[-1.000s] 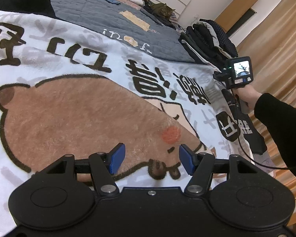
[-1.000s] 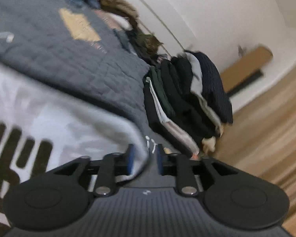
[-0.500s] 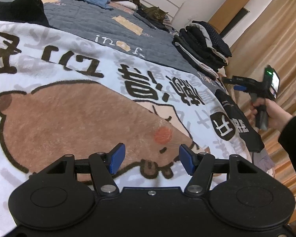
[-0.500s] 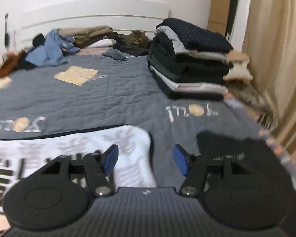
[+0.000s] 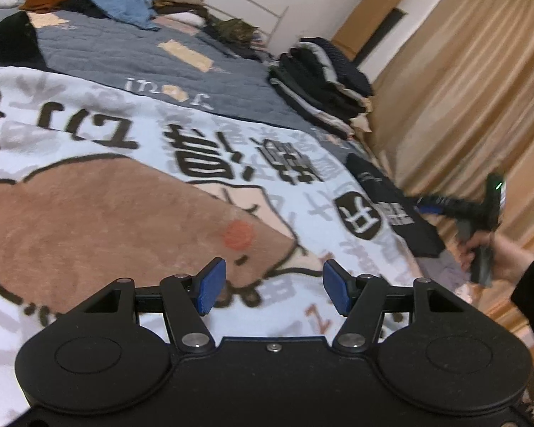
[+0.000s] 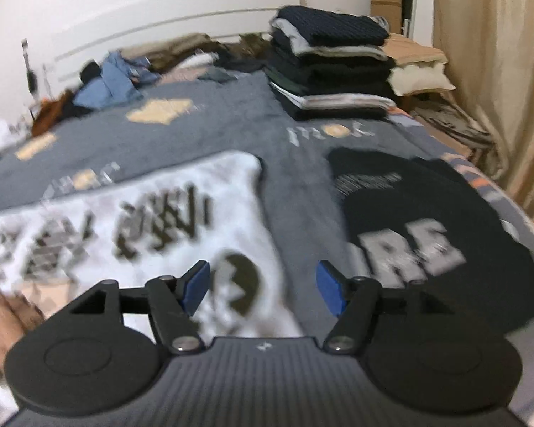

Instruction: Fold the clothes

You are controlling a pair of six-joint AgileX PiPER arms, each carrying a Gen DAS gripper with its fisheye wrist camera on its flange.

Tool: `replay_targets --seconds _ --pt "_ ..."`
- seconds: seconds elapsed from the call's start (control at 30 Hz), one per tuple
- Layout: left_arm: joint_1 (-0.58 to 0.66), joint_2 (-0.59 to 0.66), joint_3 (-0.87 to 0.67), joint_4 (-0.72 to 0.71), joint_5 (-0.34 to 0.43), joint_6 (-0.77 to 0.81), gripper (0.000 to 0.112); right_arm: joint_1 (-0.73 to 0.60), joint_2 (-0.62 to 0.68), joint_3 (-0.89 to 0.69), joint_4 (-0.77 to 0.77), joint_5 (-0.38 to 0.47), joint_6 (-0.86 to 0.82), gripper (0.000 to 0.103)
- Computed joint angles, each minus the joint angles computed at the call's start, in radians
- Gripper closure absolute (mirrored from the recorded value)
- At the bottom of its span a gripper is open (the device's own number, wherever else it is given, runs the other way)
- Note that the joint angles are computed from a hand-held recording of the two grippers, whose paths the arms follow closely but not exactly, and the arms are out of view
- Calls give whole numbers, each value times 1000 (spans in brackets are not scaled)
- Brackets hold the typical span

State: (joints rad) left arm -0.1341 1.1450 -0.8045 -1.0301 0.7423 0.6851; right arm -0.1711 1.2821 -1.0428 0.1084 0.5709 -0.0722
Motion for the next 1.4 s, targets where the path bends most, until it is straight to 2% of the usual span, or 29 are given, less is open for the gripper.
replay_targets --seconds 0.17,0.23,0.37,0.5,0.63,0.7,0.77,0.8,0.83,0.87,0.9,0.93,1.07,1.13,1.17,1.2,1.27,1.33,1.4 --pt "-25 -40 19 -28 16 29 52 -199 -37 131 248 6 -294 37" --pt "-41 -57 25 -29 9 32 52 -274 -35 180 410 -1 -466 37" --pt "-72 -72 33 -23 -10 25 52 -331 20 218 577 -27 -615 37" --pt "-90 -51 31 -23 -23 28 51 -318 61 232 666 -28 -721 37" --pt "-77 -25 35 -111 22 121 51 -287 99 215 682 11 -765 37" --pt "-80 -19 39 -139 37 156 51 -271 93 230 682 -7 -773 37" --pt "-90 -20 44 -151 39 173 51 -261 85 243 680 -22 -768 43" --pt "-94 -19 45 -156 41 179 51 -266 81 244 679 -13 -765 53" --pt "-102 -20 46 -155 37 177 51 -271 77 244 677 -5 -763 68" --pt "-104 -19 46 -156 38 177 51 -276 72 244 675 4 -761 74" --pt "-106 -17 46 -157 38 178 51 -276 61 244 668 9 -758 87" --pt "-110 -16 46 -155 33 175 51 -267 43 248 648 -1 -747 95" --pt "-119 -17 46 -151 25 166 51 -192 -88 308 482 -168 -624 97" --pt "-123 -16 46 -152 21 166 51 -156 -134 340 312 -271 -448 97" --pt "-124 -15 44 -150 21 165 51 -152 -137 341 212 -285 -355 97" --pt "-127 -15 44 -148 19 165 51 -158 -116 325 131 -259 -289 95" --pt "-133 -14 43 -144 16 164 51 -192 -78 289 90 -185 -275 95" --pt "-134 -19 46 -142 15 162 51 -253 -87 293 209 -144 -379 93" --pt "-133 -19 45 -140 14 157 51 -350 -110 310 409 -86 -567 92"
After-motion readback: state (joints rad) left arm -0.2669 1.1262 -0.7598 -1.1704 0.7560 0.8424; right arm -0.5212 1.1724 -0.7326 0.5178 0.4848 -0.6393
